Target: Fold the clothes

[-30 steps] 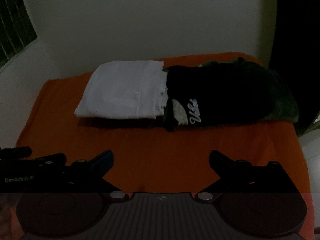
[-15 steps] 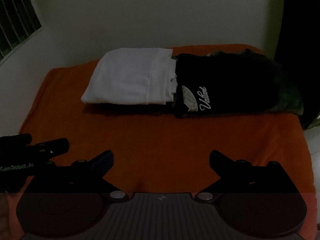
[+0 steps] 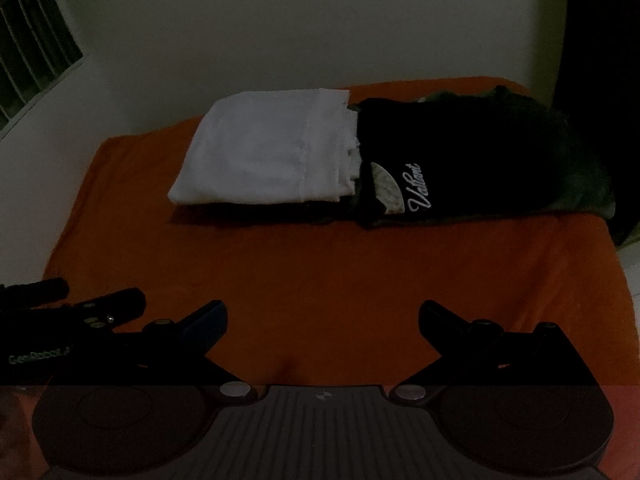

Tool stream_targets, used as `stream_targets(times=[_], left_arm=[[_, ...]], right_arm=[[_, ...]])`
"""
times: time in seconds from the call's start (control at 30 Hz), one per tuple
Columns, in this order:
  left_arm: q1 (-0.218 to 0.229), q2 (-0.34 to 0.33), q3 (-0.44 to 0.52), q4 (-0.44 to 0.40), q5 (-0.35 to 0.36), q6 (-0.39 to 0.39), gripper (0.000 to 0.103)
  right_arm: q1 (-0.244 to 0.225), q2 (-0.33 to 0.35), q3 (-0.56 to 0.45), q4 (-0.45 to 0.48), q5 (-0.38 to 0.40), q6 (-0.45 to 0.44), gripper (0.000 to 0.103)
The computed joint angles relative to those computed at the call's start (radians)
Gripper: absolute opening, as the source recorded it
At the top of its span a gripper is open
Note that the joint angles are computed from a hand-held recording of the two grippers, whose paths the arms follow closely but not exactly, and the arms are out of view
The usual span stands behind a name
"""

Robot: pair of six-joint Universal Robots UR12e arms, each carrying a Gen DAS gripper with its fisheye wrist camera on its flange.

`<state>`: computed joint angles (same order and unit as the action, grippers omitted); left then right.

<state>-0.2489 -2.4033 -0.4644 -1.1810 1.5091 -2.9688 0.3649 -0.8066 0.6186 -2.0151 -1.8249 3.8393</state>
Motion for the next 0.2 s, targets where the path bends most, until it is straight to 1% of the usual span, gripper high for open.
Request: stream_targets(times=[0.2], left_arm=[[-0.002, 0.005, -0.006, 0.0, 0.004, -0.002, 0.103]], right_arm=[[0.002, -0.004, 0.006, -0.005, -0.007, 0.0, 0.103]])
